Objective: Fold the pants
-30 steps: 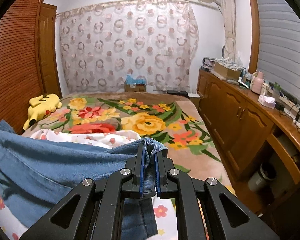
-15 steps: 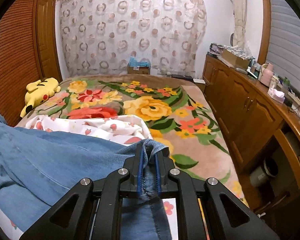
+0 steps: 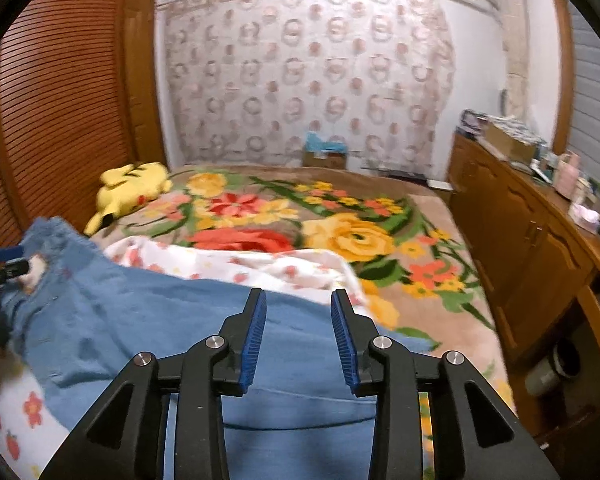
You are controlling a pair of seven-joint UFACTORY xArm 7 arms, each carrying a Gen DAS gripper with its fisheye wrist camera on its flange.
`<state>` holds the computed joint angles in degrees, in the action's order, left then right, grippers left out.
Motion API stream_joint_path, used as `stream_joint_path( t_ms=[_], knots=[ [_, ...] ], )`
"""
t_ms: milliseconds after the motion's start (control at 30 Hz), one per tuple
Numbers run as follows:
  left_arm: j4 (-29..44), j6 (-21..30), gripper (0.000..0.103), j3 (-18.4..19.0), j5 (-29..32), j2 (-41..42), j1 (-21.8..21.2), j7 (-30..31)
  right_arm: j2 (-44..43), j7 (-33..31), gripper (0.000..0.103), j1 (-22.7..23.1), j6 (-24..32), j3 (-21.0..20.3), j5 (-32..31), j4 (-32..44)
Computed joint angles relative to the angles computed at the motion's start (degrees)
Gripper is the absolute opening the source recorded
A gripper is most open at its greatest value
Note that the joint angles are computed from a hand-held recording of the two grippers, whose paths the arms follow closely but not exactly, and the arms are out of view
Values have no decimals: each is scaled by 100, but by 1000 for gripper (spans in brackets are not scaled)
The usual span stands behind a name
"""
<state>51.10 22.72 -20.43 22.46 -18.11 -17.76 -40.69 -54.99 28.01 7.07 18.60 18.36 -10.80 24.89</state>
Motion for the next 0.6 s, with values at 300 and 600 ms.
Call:
stream_joint_path(
  t_ms=[300,600],
  knots=[
    [-305,-519,77,41,-326,85,-307,380,1116,-410,35,734,-460,-196,262,227],
    [-534,-899,77,173,-766,165,-605,919,1862,-727,35,722,-37,-368,253,510]
  ],
)
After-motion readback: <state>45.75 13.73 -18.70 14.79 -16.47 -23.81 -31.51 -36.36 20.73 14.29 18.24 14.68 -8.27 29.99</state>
